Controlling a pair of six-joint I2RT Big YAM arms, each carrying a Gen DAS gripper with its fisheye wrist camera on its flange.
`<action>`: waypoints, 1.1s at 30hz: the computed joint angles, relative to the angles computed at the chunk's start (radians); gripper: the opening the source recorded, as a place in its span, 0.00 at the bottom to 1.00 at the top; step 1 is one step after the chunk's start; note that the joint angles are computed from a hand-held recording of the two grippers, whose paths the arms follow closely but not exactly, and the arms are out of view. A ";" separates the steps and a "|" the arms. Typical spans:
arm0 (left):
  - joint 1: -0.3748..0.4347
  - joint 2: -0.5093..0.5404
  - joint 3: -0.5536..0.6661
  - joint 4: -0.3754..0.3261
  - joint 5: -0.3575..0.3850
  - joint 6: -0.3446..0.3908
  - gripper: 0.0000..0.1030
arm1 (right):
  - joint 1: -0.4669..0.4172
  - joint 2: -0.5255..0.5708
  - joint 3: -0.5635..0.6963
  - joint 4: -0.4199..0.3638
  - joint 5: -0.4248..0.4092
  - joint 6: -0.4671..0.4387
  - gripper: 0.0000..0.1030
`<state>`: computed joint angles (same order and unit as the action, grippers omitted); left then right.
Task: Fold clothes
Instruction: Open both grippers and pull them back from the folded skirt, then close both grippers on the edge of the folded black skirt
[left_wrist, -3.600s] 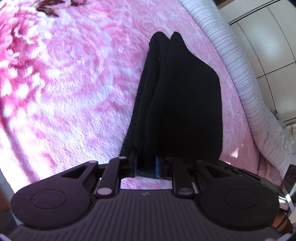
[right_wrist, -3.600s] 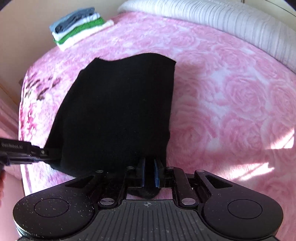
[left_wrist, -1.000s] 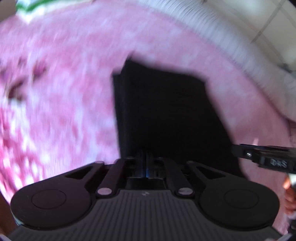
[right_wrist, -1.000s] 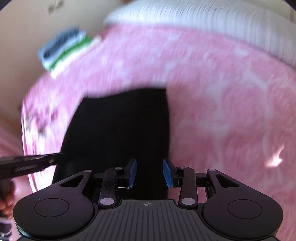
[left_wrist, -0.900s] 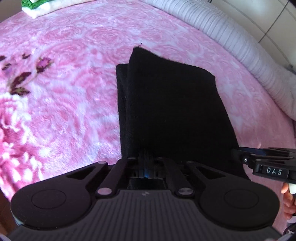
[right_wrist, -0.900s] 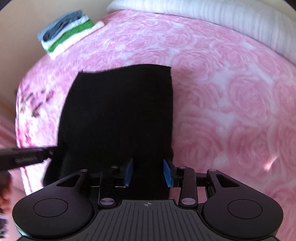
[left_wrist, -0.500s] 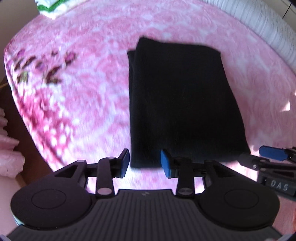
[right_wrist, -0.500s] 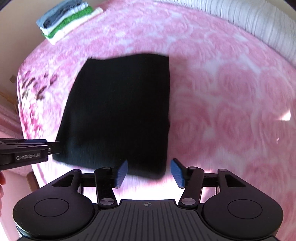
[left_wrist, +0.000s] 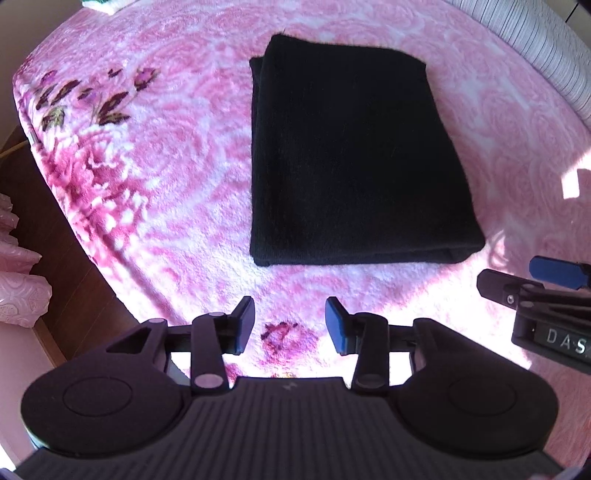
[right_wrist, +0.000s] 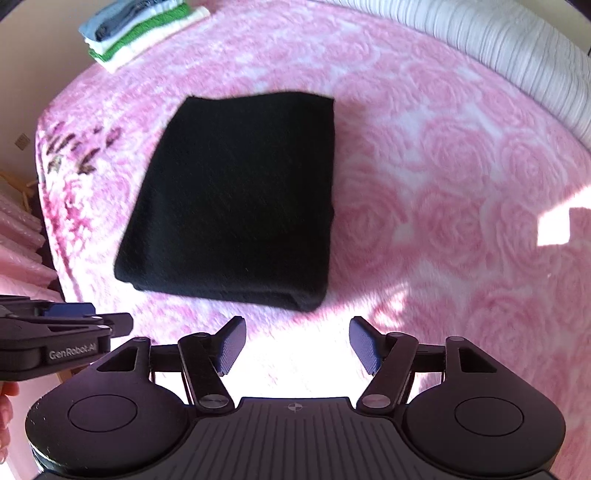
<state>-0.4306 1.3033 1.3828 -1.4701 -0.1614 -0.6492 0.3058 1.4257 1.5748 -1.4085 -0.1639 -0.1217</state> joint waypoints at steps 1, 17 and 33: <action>0.001 -0.001 0.002 -0.001 -0.003 -0.001 0.38 | 0.004 -0.001 0.006 0.001 -0.001 0.001 0.65; 0.019 0.016 0.008 -0.001 -0.007 0.011 0.39 | -0.004 0.027 0.040 -0.027 -0.023 0.021 0.66; 0.381 -0.068 -0.198 0.476 0.396 -0.029 0.48 | -0.125 0.181 0.124 0.071 -0.238 0.096 0.68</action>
<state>-0.0494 1.2357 1.1845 -0.9944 0.2341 -0.6781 0.1809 1.6071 1.6989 -1.3379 -0.4022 -0.0259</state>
